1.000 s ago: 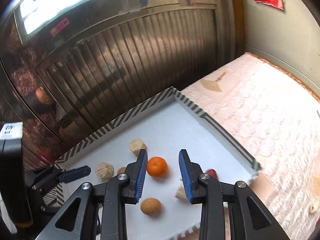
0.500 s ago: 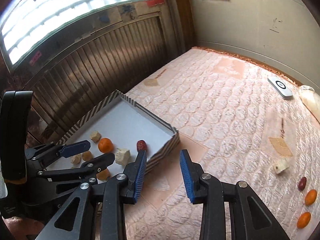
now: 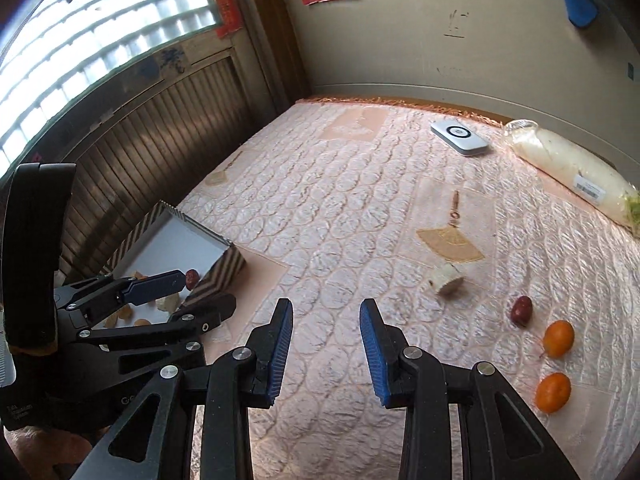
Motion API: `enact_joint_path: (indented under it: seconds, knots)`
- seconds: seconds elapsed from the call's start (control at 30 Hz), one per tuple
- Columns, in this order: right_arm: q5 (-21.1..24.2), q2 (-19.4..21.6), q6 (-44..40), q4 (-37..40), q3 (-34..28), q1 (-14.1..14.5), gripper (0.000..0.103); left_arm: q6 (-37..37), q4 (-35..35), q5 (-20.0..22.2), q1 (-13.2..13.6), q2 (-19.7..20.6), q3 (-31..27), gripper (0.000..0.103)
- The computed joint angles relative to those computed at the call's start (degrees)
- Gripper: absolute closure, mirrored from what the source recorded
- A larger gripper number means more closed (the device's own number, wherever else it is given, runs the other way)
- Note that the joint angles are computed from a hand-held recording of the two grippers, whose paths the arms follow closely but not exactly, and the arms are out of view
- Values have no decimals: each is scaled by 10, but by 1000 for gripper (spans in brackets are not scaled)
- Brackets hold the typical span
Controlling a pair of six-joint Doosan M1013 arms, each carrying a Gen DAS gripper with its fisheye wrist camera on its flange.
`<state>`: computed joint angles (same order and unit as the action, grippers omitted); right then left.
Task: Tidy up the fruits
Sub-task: 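Move both open tools back over the remaining foods on the bed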
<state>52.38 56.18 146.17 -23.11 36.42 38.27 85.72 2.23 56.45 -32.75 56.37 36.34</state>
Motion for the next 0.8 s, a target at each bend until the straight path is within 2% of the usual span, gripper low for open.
enact_joint_path:
  seconds: [0.23, 0.47, 0.67, 0.8]
  knots:
    - [-20, -55, 89, -42, 106, -5, 70, 38, -19, 23, -18, 26, -48, 47]
    - [-25, -96, 158, -67, 188, -10, 69, 62, -32, 57, -32, 53, -96, 47]
    - [-28, -120, 197, -68, 240, -16, 67, 72, -35, 85, -42, 80, -146, 47]
    - [-32, -130, 215, -66, 264, -20, 66, 77, -45, 124, -44, 114, -210, 47]
